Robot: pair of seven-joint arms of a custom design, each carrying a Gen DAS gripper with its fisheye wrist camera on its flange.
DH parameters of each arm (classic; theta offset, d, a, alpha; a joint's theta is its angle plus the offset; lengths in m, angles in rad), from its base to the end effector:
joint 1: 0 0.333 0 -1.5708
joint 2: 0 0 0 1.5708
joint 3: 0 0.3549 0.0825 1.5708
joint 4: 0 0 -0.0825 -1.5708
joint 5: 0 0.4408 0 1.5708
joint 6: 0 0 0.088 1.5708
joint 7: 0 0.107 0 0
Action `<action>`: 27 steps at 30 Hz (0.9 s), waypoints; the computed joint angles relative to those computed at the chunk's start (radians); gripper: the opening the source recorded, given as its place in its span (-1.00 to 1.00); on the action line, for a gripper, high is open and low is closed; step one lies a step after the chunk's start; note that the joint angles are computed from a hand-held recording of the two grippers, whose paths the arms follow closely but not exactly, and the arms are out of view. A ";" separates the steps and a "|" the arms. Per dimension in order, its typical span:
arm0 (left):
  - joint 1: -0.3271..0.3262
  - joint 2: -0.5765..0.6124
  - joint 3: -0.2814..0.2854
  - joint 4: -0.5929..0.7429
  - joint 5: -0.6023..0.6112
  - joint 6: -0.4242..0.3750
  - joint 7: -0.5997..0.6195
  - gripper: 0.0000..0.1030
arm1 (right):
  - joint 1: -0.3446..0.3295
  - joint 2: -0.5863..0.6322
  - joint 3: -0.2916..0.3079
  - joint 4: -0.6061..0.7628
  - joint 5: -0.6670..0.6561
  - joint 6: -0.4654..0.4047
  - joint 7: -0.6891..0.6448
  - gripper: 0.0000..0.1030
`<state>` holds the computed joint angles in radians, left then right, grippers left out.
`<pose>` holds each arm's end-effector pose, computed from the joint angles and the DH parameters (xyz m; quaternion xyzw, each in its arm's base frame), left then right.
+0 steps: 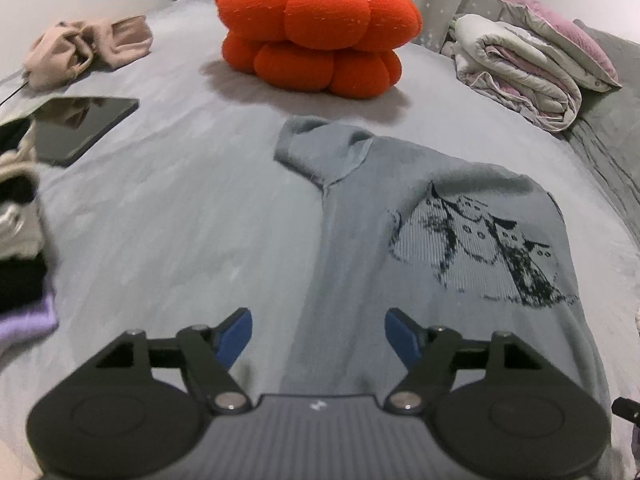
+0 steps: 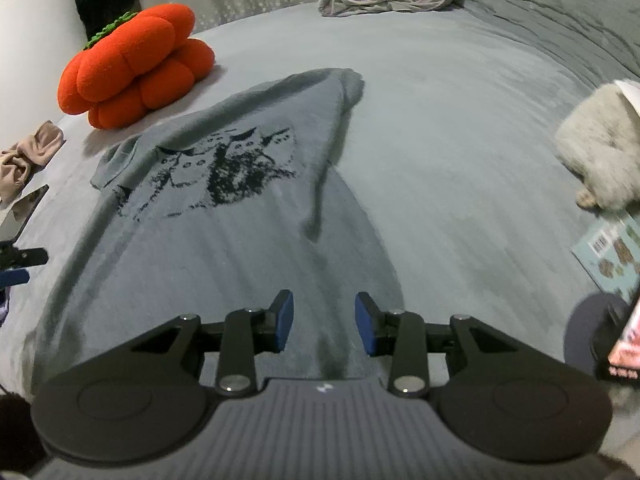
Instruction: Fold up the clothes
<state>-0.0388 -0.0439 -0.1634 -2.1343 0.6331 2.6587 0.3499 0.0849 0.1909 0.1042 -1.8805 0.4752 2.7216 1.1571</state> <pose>0.6034 -0.1418 0.4959 -0.8157 0.4650 -0.2484 0.2382 0.6987 0.1121 0.4915 -0.7312 0.5842 -0.1368 0.3246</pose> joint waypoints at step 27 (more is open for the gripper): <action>-0.103 0.387 0.217 0.427 0.126 -0.096 0.037 0.55 | 0.018 0.396 0.079 0.554 -0.155 -0.193 0.039 0.02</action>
